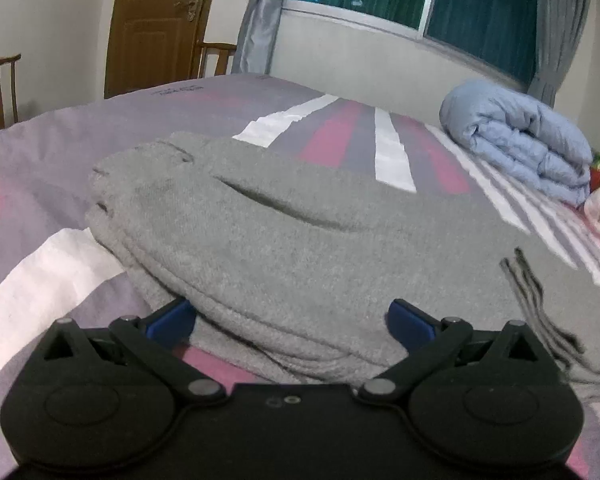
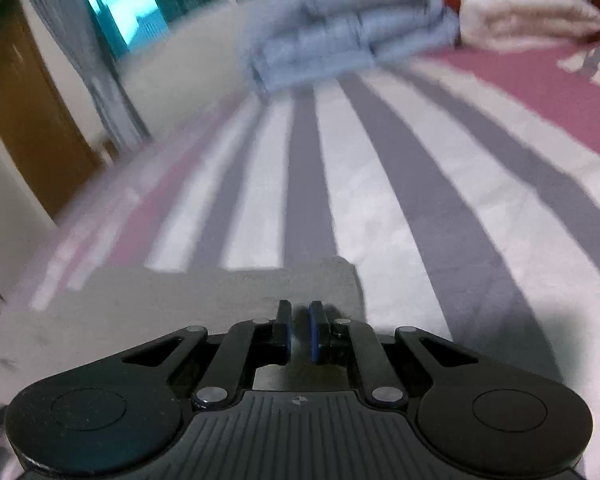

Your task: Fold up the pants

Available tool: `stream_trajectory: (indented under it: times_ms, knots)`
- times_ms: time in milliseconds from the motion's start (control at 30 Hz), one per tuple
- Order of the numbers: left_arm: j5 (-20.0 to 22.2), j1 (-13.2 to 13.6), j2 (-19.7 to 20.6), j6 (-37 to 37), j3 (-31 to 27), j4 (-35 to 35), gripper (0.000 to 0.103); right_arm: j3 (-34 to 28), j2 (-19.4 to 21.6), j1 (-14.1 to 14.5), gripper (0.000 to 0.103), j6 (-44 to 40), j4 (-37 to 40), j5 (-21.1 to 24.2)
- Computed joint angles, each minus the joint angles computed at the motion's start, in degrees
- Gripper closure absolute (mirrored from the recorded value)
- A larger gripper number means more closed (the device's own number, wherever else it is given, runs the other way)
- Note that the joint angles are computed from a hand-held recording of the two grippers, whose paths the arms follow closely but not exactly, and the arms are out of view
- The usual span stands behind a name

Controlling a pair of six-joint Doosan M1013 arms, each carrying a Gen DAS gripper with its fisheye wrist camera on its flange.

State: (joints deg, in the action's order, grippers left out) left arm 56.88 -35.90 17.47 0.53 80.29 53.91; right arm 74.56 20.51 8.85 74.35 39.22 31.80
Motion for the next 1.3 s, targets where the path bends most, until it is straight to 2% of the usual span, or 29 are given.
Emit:
stream_trajectory:
  times_ms: [33, 133, 200, 233, 300, 333, 400, 433, 467, 533, 700, 767, 867, 900, 933, 967, 1000, 1033, 1167, 1233, 1300]
  knots:
    - [-0.76, -0.03, -0.6, -2.12, 0.78, 0.65, 0.006, 3.62, -2.39, 0.1, 0.094, -3.46, 2.14, -2.78]
    - [-2.73, 0.17, -2.94, -9.64, 3.99, 1.36, 0.006, 9.94, -6.74, 0.44, 0.094, -9.65, 4.95, -6.27]
    - [-7.41, 0.86, -5.36, -17.96, 7.95, 4.38, 0.006, 12.48, -8.5, 0.51, 0.093, -7.29, 3.56, -6.02]
    - [-9.63, 1.48, -6.51, -22.75, 9.82, 5.93, 0.006, 12.08, -8.46, 0.7, 0.092, -3.47, 0.77, -4.84]
    - [-15.47, 2.99, -8.42, -33.24, 13.49, 9.97, 0.006, 12.78, -9.17, 0.81, 0.091, -1.23, 0.1, -5.5]
    - [-18.74, 3.86, -9.2, -39.83, 15.4, 13.33, 0.007, 13.39, -9.8, 0.79, 0.088, -0.59, 0.23, -5.98]
    - [-20.41, 4.66, -9.63, -45.62, 16.75, 17.15, 0.011, 13.77, -10.28, 0.82, 0.071, 2.06, -1.12, -7.08]
    - [-21.42, 5.14, -9.69, -48.35, 17.26, 19.14, 0.011, 13.95, -10.43, 1.01, 0.056, 4.07, -2.74, -8.0]
    - [-22.15, 5.54, -9.62, -50.6, 17.59, 20.98, 0.011, 14.15, -10.84, 1.04, 0.05, 5.86, -4.16, -8.74]
    - [-23.8, 6.68, -9.3, -53.53, 17.76, 23.11, 0.011, 14.57, -11.18, 1.04, 0.05, 6.61, -4.17, -10.17]
    - [-29.9, 10.43, -8.09, -53.19, 16.98, 24.11, 0.01, 14.67, -11.39, 1.09, 0.05, 12.66, -9.23, -10.71]
    - [-31.7, 11.67, -7.42, -50.61, 16.38, 23.81, 0.01, 14.57, -11.31, 1.1, 0.05, 14.4, -10.85, -10.61]
    - [-31.49, 12.49, -6.39, -43.13, 14.51, 18.67, 0.011, 14.26, -10.98, 1.16, 0.05, 16.81, -13.11, -10.49]
    - [-30.81, 12.38, -6.26, -40.65, 14.08, 16.8, 0.019, 14.23, -10.89, 1.12, 0.05, 16.89, -12.92, -10.53]
    - [-28.13, 11.91, -6.1, -38.13, 13.54, 14.33, 0.061, 14.24, -10.83, 1.13, 0.05, 17.03, -12.89, -10.69]
    - [-27.35, 11.94, -6.28, -38.62, 13.81, 12.64, 0.073, 14.2, -10.71, 1.07, 0.05, 16.9, -12.64, -10.78]
    - [-29.21, 12.32, -6.85, -42.1, 14.8, 13.19, 0.075, 14.15, -10.55, 0.86, 0.05, 16.26, -11.82, -10.77]
    - [-28.62, 11.95, -7.04, -42.59, 14.83, 14.07, 0.075, 14.2, -10.54, 0.71, 0.05, 16.28, -11.39, -10.84]
    - [-22.54, 9.26, -7.14, -34.74, 12.13, 14.74, 0.077, 14.58, -10.74, -0.68, 0.05, 14.39, -7.35, -10.93]
    - [-21.9, 8.11, -7.02, -33.58, 10.56, 18.01, 0.077, 14.78, -10.87, -1.64, 0.05, 11.1, -3.05, -10.88]
    - [-22.47, 7.23, -6.23, -28.75, 7.61, 18.95, 0.077, 14.57, -10.68, -2.65, 0.05, 9.02, 1.01, -10.2]
